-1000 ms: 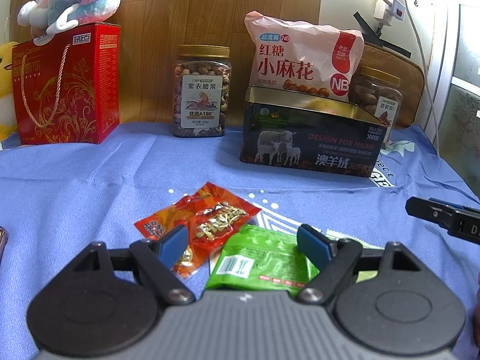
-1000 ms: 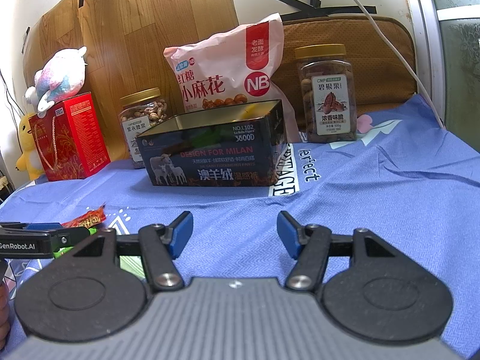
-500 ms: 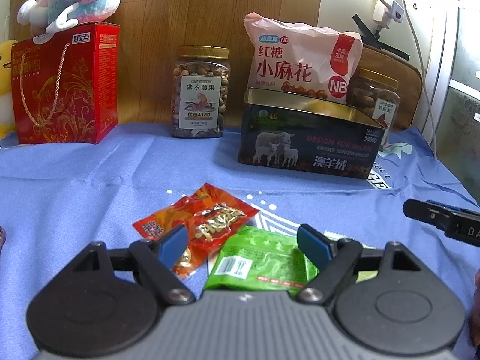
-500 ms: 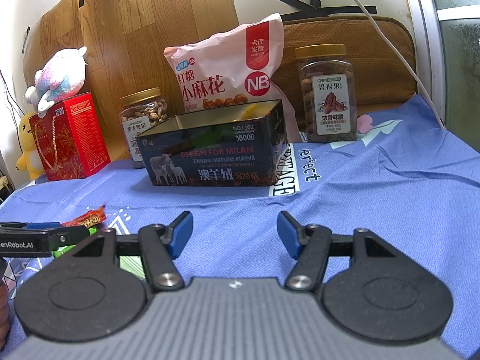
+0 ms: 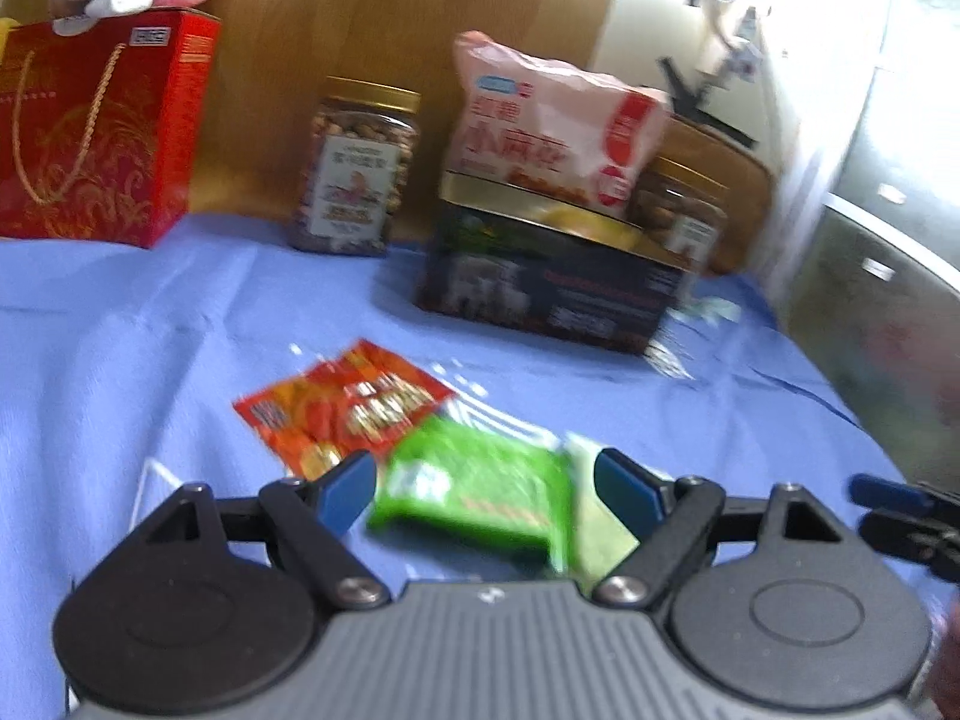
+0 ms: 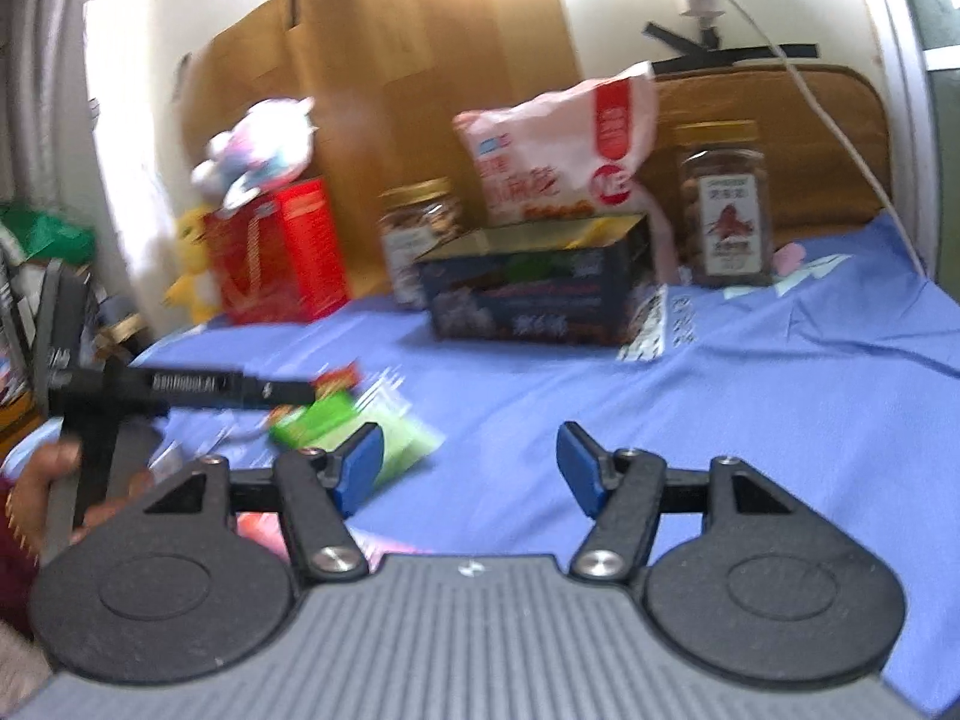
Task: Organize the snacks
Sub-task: 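Grasp the pink candy-stick box with the left gripper, then lower the pink candy-stick box into the black tin and release it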
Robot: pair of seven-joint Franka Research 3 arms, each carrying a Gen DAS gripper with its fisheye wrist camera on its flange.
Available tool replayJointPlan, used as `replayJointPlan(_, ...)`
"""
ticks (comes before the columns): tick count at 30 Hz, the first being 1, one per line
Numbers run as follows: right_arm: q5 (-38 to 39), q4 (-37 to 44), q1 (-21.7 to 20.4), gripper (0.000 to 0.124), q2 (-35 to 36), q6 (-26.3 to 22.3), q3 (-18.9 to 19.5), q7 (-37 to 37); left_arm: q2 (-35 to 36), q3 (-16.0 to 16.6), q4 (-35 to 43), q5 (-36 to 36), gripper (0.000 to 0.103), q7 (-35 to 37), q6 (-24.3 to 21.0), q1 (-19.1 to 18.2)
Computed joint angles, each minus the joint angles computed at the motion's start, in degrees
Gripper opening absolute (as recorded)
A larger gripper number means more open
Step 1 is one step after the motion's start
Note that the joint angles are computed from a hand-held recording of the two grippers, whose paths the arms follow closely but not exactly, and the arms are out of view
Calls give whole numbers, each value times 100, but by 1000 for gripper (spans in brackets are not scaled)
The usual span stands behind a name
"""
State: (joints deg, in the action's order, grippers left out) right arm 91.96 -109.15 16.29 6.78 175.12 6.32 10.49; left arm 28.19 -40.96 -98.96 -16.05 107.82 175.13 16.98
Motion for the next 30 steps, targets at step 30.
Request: replayJointPlan(30, -1617, 1344, -486, 29, 1203, 910, 881, 253, 206, 931, 1595, -809, 60, 1416, -1281, -1295)
